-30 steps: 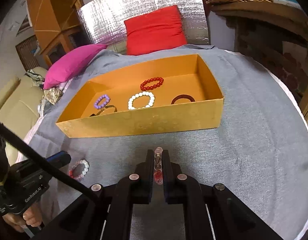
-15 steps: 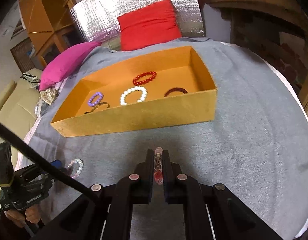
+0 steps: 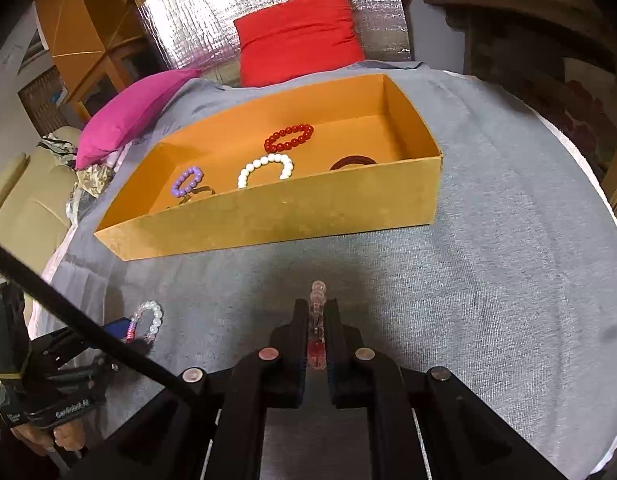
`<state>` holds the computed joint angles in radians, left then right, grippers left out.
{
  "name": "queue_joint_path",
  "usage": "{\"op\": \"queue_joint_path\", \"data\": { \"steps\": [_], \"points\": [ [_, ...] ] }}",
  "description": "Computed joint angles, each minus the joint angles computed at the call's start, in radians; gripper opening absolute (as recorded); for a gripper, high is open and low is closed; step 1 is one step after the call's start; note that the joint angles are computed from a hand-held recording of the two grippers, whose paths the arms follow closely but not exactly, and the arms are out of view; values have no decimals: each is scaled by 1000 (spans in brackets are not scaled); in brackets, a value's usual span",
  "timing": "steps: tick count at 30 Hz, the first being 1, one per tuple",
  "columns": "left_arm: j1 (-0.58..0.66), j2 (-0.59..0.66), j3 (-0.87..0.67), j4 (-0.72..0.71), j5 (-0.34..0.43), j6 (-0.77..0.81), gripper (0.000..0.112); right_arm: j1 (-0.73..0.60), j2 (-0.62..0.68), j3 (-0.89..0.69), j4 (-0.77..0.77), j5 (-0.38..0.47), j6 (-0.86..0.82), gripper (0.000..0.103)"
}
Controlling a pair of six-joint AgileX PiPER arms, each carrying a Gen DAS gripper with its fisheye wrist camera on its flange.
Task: Organize jewelry
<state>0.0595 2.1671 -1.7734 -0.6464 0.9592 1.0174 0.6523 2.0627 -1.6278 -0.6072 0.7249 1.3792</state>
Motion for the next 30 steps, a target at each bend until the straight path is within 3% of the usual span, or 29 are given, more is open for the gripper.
{"op": "queue_joint_path", "data": {
  "steps": [3, 15, 30],
  "points": [
    [-2, -9, 12, -17, -11, 21, 8, -3, 0, 2, 5, -2, 1, 8],
    [-1, -78, 71, -86, -71, 83, 8, 9, -11, -2, -33, -42, 33, 8],
    [61, -66, -43, -185, 20, 67, 8, 33, -9, -33, -100, -63, 79, 8]
  ]
}}
